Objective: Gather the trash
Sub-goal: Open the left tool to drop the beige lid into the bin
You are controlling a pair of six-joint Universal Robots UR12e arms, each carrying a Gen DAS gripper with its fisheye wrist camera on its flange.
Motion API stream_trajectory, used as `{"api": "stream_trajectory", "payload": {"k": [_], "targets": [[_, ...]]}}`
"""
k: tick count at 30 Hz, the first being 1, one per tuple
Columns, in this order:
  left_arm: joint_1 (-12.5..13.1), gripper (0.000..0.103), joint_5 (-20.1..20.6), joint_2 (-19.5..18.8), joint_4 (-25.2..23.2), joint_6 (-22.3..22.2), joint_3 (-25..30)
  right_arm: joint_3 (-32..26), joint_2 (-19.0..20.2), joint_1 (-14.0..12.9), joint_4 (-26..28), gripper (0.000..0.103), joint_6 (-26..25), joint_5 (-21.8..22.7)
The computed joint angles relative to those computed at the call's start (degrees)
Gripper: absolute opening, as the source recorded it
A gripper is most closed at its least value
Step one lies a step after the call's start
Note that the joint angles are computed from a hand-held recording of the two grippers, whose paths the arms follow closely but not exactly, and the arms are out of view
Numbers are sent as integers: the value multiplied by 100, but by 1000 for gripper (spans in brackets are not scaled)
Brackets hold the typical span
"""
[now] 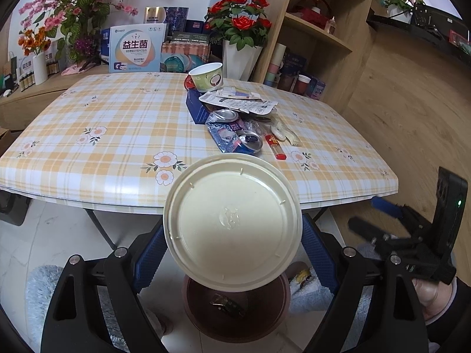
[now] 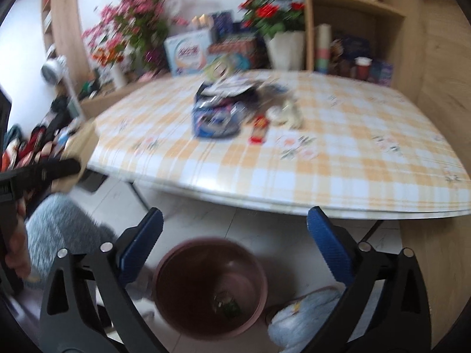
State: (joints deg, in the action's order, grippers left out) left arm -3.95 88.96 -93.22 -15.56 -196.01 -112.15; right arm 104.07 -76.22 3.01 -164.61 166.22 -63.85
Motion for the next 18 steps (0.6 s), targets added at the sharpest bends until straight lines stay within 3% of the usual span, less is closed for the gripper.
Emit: {"api": "stream_trajectory", "payload": {"k": [3,11,14,18], "targets": [[-12,84,-71,-36,-69,52,19,-5,42,-39,-202,97,301,-166],[-55,86,-239,-144,-205,254,98,-82,108,-71,108,97,429,-208],[-26,93,-512,-180,-245,365,117,-96,126,-82,193,97,473,-213],[-77,97,-321,-218,-259,487,132,-102,140,-111,265,97,604,-214]]}}
